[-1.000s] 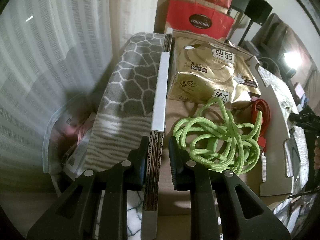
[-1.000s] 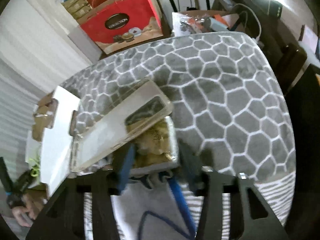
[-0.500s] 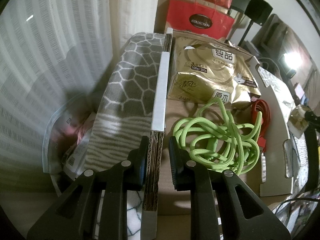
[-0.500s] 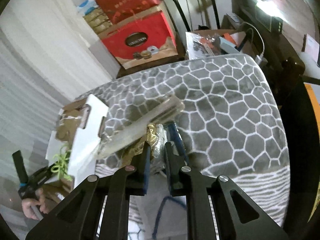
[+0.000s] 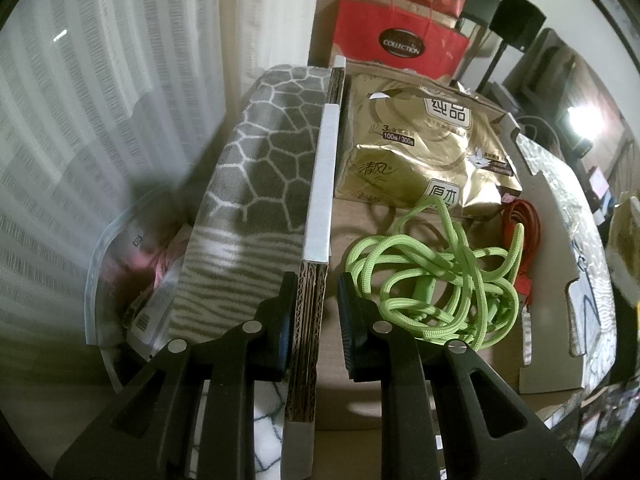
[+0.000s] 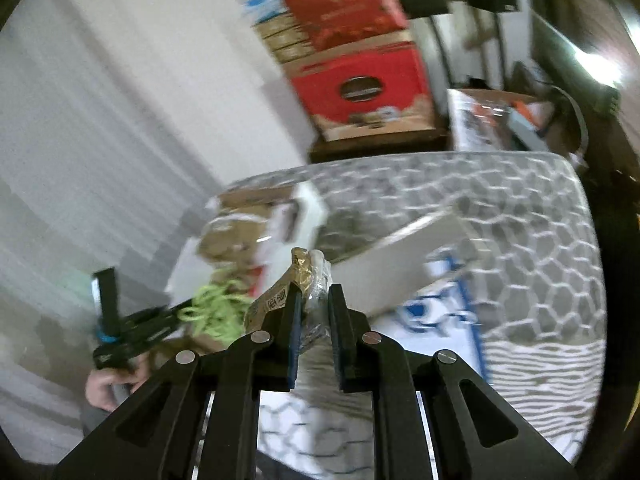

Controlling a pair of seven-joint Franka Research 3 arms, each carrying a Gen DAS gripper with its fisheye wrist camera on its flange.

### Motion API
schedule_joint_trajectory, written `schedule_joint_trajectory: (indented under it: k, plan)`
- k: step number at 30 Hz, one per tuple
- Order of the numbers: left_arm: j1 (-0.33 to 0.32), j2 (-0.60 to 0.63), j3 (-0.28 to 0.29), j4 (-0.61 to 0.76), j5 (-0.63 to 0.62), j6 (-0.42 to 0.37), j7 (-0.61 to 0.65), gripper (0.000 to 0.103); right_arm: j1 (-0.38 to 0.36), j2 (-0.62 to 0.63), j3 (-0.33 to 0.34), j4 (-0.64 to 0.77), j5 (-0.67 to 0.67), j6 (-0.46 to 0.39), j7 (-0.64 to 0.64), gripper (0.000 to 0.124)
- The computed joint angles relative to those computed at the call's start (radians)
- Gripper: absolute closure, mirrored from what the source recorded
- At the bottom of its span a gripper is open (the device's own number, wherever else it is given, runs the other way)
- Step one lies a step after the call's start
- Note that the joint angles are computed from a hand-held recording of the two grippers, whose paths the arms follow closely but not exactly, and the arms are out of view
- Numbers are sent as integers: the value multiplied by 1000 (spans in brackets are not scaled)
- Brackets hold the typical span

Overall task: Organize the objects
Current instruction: 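Carry the gold packet over the box and lower it inside, then open the right gripper to release the gold packet and withdraw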

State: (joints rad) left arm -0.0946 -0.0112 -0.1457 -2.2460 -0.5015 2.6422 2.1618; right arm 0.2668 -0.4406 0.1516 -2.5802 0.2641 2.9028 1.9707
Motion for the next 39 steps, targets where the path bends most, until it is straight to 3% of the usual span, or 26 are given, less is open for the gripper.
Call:
schedule_joint_trajectory:
  k: [4,10,19,27,34,37,39]
  plan:
    - [-1,-2,-1,-4,5,8,-17,86,50,94,23,79,-10,0,-34,112]
    - [-2,-2,-1,-4,5,7,-18,86,-37,205,148,183,-294,-66,107,112]
    - [-5,-6,0,-10,-2,9,-19,86,54,293,83,224,-377,-140,207,110]
    - [-9,-9,0,-14,15,20,-58,86,124,315,37,252,-308,-228,112,90]
    - [-9,-8,1,-13,17,20,-59,86,78,284,61,261,-510,-209,261,81]
    - [-9,-8,1,-14,17,21,-61,86,76,308,48,276,-510,-156,239,81]
    - [-9,-8,1,-13,17,20,-60,86,83,342,39,302,-492,-156,207,90]
